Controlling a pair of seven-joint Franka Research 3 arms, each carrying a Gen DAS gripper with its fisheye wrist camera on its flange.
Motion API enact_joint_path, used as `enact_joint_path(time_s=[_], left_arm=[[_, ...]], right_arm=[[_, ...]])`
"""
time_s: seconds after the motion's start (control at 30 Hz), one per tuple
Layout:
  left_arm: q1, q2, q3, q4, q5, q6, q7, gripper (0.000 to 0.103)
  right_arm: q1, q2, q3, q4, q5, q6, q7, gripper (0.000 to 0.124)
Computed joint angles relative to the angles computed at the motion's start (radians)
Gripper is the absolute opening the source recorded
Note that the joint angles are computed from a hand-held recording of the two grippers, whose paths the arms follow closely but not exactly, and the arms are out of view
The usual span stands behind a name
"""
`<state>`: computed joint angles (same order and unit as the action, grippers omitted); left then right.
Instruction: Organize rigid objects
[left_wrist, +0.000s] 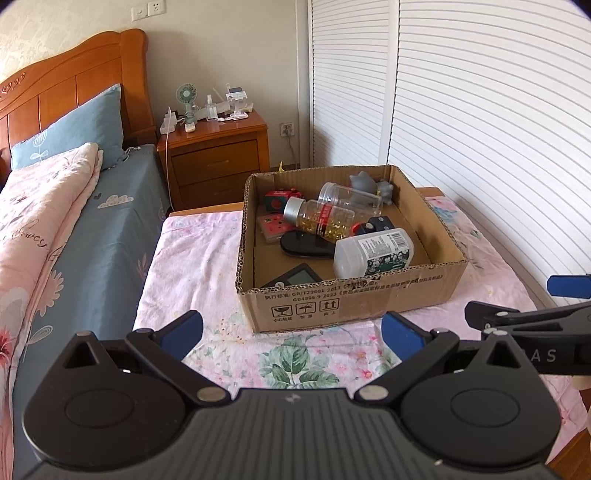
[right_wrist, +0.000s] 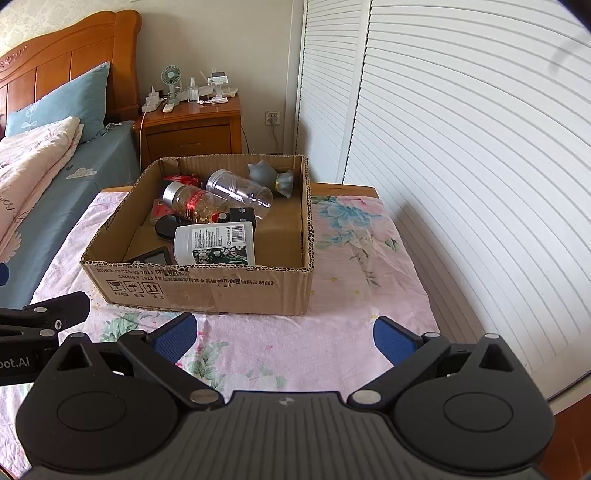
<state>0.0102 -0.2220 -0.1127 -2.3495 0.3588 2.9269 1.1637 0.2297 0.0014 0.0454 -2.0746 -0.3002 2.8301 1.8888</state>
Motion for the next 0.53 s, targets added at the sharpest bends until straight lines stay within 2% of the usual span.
enact_joint_path(time_s=[0.53], left_arm=[[-0.004, -0.011, 0.003, -0.009, -0.014, 0.003, 0.010, 0.102]], right_arm=[[0.000, -0.004, 0.001, -0.003, 0.004, 0.002, -0.005, 0.103]])
